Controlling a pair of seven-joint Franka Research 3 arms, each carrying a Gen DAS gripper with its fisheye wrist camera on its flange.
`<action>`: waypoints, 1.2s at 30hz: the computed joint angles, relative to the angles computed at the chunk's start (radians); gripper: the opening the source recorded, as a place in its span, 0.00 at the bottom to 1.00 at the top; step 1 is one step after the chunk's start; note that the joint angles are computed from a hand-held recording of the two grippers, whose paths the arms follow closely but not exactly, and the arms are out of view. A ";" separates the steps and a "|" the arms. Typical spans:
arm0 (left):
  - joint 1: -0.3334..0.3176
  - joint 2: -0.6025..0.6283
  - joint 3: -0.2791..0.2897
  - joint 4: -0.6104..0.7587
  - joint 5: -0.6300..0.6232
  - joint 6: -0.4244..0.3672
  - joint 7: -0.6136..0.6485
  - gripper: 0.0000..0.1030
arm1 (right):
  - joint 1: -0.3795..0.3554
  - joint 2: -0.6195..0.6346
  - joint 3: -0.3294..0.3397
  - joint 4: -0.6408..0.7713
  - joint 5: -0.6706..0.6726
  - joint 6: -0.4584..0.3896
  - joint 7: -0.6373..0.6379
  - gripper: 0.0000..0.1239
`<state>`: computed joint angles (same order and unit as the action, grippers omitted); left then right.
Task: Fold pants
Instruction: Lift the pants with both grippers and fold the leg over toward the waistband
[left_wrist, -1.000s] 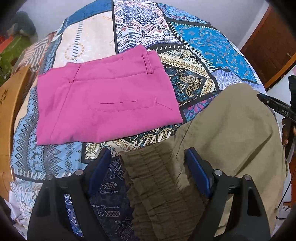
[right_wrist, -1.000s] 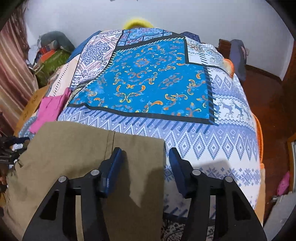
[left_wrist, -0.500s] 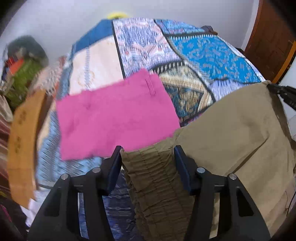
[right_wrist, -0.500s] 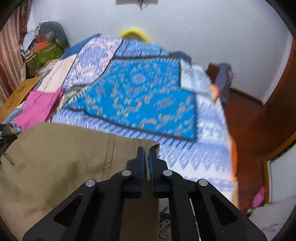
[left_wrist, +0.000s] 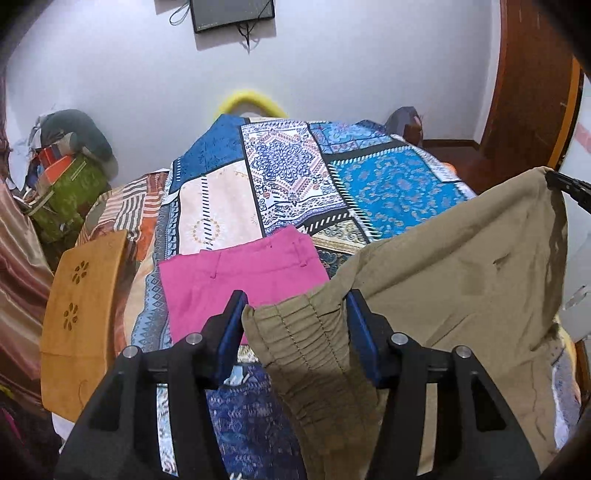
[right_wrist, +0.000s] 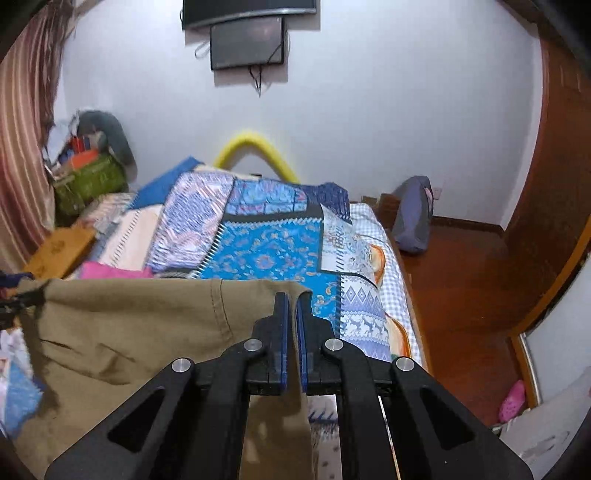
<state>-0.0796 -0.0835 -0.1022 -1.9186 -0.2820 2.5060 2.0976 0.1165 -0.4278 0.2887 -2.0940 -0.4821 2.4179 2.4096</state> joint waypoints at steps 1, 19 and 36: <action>0.000 -0.021 0.004 -0.013 -0.016 -0.005 0.014 0.53 | 0.006 -0.025 0.006 -0.009 0.002 -0.008 0.007 0.03; -0.105 -0.470 0.160 -0.388 -0.062 -0.042 0.197 0.53 | 0.051 -0.396 0.157 -0.185 0.194 -0.133 0.096 0.03; -0.098 -0.764 0.286 -0.699 0.021 -0.183 0.314 0.44 | 0.213 -0.533 0.312 -0.329 0.399 -0.325 0.254 0.04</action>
